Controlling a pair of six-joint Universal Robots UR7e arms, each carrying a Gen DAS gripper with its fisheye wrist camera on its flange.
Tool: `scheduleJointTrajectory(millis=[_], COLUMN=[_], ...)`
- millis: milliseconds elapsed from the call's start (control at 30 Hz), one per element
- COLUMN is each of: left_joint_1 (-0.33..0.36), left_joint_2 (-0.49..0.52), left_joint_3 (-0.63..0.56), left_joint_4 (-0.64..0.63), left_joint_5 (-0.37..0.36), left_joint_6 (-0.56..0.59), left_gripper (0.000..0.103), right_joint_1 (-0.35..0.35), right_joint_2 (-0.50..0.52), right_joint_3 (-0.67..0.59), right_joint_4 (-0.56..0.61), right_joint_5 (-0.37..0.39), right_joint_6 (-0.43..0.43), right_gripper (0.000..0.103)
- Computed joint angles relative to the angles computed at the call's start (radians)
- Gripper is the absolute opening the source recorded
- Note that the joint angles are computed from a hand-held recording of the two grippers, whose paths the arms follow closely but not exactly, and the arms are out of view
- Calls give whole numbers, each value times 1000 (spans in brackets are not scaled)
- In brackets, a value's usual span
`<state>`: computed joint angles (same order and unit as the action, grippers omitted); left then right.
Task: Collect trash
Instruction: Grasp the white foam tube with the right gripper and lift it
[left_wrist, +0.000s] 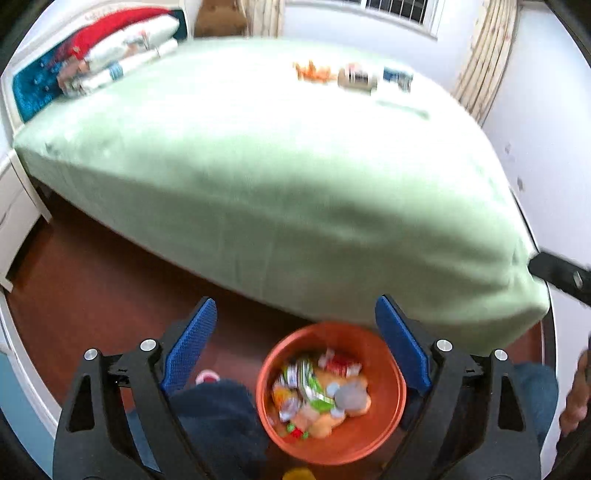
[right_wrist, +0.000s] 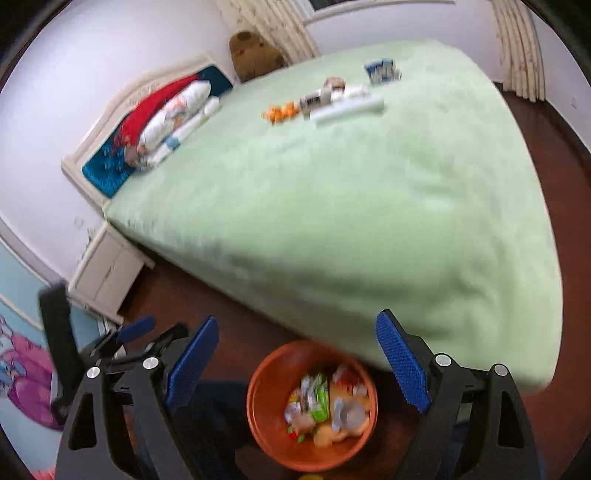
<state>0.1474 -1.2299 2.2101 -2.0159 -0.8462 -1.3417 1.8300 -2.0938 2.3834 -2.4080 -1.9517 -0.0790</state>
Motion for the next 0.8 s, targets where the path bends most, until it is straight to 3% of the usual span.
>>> scheduleJointTrajectory(millis=[167,300,400,567,800], left_joint_1=[-5,6,32,65,118], left_joint_2=[3,-4,-4,-28,-57], left_joint_3=[-31,-38,-35,-23,-7], left_joint_4=[23,22,-7,-15,-21], left_joint_5=[66,79,79,89,105], left_joint_6=[11,32,61,69,75], left_gripper=[87,87,87,87,87], right_joint_1=[-25,-73,-114,-149,-174], right_joint_2=[157,291,410,607,743], right_joint_3=[-93,-199,-298,-460,-582], right_joint_4=[-183,-230,-226,-211,-203], right_joint_5=[25,85,136,133,112], right_joint_6=[2,58,106,200,314], right_gripper=[89,89,89,89,87])
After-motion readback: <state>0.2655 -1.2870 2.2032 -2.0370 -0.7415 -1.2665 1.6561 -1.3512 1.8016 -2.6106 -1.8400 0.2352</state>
